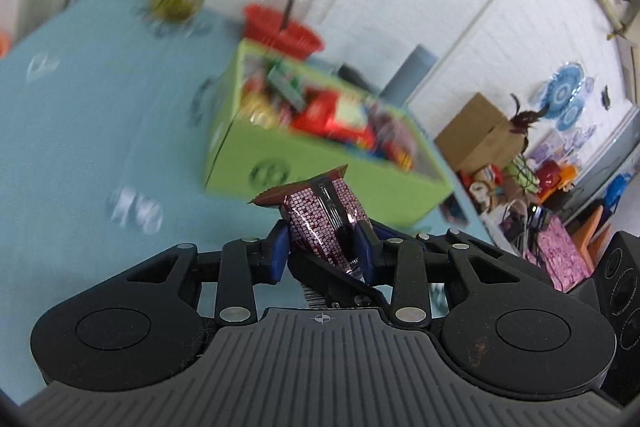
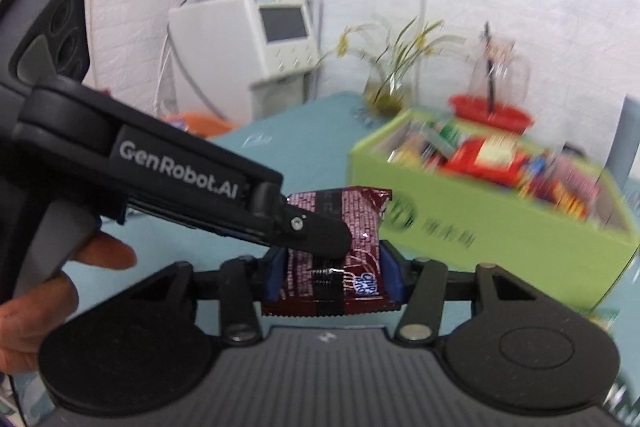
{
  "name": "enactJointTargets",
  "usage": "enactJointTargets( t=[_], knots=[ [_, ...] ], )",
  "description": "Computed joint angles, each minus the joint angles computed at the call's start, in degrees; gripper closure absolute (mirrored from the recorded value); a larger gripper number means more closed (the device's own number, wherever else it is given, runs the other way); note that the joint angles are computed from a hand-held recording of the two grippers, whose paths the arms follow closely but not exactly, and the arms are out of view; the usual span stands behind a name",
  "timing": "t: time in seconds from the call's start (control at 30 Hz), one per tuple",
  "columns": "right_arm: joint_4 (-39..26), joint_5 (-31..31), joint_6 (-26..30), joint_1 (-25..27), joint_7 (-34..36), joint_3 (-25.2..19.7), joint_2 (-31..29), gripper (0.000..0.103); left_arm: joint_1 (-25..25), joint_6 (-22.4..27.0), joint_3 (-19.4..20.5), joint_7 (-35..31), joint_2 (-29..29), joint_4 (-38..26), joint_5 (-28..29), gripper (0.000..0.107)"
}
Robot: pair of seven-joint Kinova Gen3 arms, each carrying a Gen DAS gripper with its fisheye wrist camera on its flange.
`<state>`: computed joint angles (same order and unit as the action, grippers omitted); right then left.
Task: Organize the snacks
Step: 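Carry the maroon bag with the left tool into the box and release, then move the left tool to the green-wrapped cake packet and grasp it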
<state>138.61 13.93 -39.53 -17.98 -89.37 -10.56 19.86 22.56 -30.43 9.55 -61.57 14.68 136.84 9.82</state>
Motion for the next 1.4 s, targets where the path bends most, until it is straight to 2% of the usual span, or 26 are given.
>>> enactJointTargets(
  t=[0.03,0.1,0.23,0.37,0.43,0.5,0.53,0.6,0.63,0.7,0.73,0.77,0.8,0.93,0.97,1.03,1.1,1.17,1.27,1.4],
  knots=[
    [-2.65,1.81,1.89,1.81,-0.22,-0.61,-0.22,0.046,0.25,2.32,-1.36,-1.49,-0.43,-2.65,-0.59,0.095],
    [-7.96,3.94,6.24,4.48,-1.93,-1.95,-0.04,0.045,-2.28,5.55,-1.11,-3.04,0.4,-7.96,-2.84,0.093],
    [-18.58,6.25,11.47,2.9,-6.59,2.1,4.16,0.045,-8.9,9.76,2.7,-6.18,6.28,-18.58,-5.88,0.091],
    [-28.2,14.37,20.77,9.34,-12.54,-4.1,9.87,0.045,-13.17,18.41,4.68,-2.23,12.75,-28.12,-11.69,0.091],
    [-30.09,15.16,22.59,12.15,-11.8,-7.44,12.8,0.041,-14.09,19.13,5.35,-2.39,15.6,-29.61,-12.09,0.087],
    [-29.72,13.35,20.68,11.37,-8.77,-6.53,14.04,0.04,-17.02,16.33,8.38,-1.08,17.55,-28.47,-14.27,0.077],
    [-29.24,13.04,19.43,10.31,-8.36,-5.28,13.96,0.039,-17.61,14.6,8.95,-0.95,17.72,-27.61,-14.56,0.078],
    [-28.47,14.28,18.25,10.86,-10.32,-5.63,13.46,0.035,-15.9,13.27,7.26,-1.26,16.57,-26.72,-14.65,0.066],
    [-27.32,14.25,16.47,10.9,-11.13,-5.11,12.78,0.034,-15.18,12.47,6.69,-1.21,15.6,-25.95,-14.49,0.064],
    [-23.73,11.58,11.81,10.02,-10.03,-2.99,10.39,0.029,-13.77,8.97,5.73,-0.73,12.77,-23.03,-13.92,0.05],
    [-21.08,10.82,9.48,11.07,-9.99,-2.97,8.57,0.022,-12.66,6.64,4.92,-0.82,11.14,-21.12,-13.32,0.047],
    [-18.42,10.98,7.15,13.18,-9.68,-3.95,7.06,0.01,-10.53,4.31,3.31,-1.45,9.28,-19.05,-11.78,0.042],
    [-15.77,12.08,4.82,15.84,-10.28,-5.06,5.57,0.007,-8.91,2.58,2.23,-2.06,7.76,-17.3,-10.64,0.04],
    [-5.15,17.15,-1.29,26.05,-11.93,-7.59,0.23,0.004,-3.6,-2.67,0.86,-4.44,3.82,-10.88,-7.24,0.036],
    [-2.5,17.39,-3.09,27.38,-12.01,-6.8,-0.24,0.002,-2.65,-4.23,1.2,-4.17,3.93,-9.48,-6.89,0.035],
    [2.81,16.16,-7.24,27.12,-11.4,-2.4,0.29,0.002,-2.47,-5.38,2.96,-1.86,5.37,-8.08,-8.86,0.035],
    [6.44,13.77,-9.77,24.86,-11.1,2.91,2.13,0.002,-2.0,-4.28,4.53,0.39,8.45,-8.8,-11.0,0.035],
    [7.05,15.11,-8.62,25.2,-13.94,5.65,4.42,0.002,-2.24,-0.01,6.46,3.2,12.16,-11.86,-13.19,0.038],
    [6.29,16.42,-7.34,27.22,-14.53,5.94,6.95,0.002,-4.95,6.83,10.91,7.77,17.29,-17.62,-18.03,0.044],
    [2.29,18.67,-4.43,27.7,-13.69,5.05,7.91,0.002,-4.25,15.46,12.11,8.31,21.38,-27.06,-18.86,0.045]
  ],
)
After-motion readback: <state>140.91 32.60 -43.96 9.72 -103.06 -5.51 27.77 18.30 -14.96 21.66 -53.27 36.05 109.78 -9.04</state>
